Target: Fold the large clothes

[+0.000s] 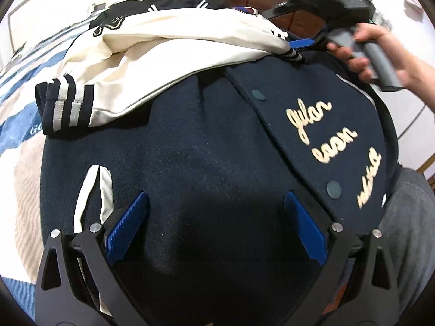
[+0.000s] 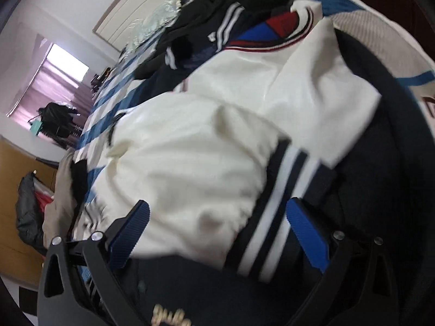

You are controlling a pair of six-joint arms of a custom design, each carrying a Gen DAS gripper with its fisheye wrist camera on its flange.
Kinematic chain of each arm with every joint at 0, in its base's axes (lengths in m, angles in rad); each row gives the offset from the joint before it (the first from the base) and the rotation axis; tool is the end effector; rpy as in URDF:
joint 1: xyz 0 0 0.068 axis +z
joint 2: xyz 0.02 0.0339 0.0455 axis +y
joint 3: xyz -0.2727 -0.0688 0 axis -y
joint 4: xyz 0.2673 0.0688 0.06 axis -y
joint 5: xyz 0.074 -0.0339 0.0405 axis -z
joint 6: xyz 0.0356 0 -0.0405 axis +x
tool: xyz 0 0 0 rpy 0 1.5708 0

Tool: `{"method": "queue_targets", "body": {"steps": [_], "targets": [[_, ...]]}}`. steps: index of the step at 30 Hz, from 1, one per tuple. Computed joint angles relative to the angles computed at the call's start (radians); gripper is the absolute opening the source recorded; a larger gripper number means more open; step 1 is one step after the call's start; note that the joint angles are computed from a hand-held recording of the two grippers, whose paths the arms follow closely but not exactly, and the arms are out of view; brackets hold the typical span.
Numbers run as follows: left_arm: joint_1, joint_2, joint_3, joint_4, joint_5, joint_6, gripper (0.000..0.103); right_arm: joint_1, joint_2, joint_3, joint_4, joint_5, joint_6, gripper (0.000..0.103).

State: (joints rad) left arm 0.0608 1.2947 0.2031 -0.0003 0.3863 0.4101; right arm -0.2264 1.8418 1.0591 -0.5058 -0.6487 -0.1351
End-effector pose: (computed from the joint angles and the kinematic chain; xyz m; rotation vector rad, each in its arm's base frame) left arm 0.1719 -0.0030 0.0714 0.5673 2.5091 -0.3424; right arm 0.3492 -0.0584 0.1320 -0.0055 2.6434 0.8059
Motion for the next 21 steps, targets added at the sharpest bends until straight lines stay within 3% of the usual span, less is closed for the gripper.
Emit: {"method": "queue_targets", "body": {"steps": [3, 6, 8, 10, 15, 18, 21], "targets": [[0.101, -0.126, 0.026, -0.204, 0.030, 0.062, 0.097, -0.095, -0.175, -0.124, -0.090, -0.036, -0.150, 0.098], [0.339, -0.262, 0.047, -0.436, 0.157, 0.189, 0.097, -0.331, -0.362, -0.241, -0.281, -0.084, -0.461, 0.098], [0.477, -0.313, 0.057, -0.540, 0.190, 0.299, 0.097, -0.523, -0.397, -0.273, -0.405, -0.101, -0.678, 0.098], [0.643, -0.292, 0.084, -0.639, 0.208, 0.478, 0.097, -0.718, -0.328, -0.258, -0.508, -0.071, -0.892, 0.098], [0.842, -0.226, 0.121, -0.720, 0.234, 0.716, 0.097, -0.997, -0.136, -0.252, -0.553, 0.003, -1.185, 0.098], [0.844, -0.164, 0.122, -0.670, 0.234, 0.718, 0.097, -1.048, -0.067, -0.260, -0.531, -0.044, -1.248, 0.098], [0.811, -0.073, 0.109, -0.575, 0.259, 0.641, 0.097, -1.059, -0.005, -0.288, -0.477, -0.095, -1.287, 0.098]]}}
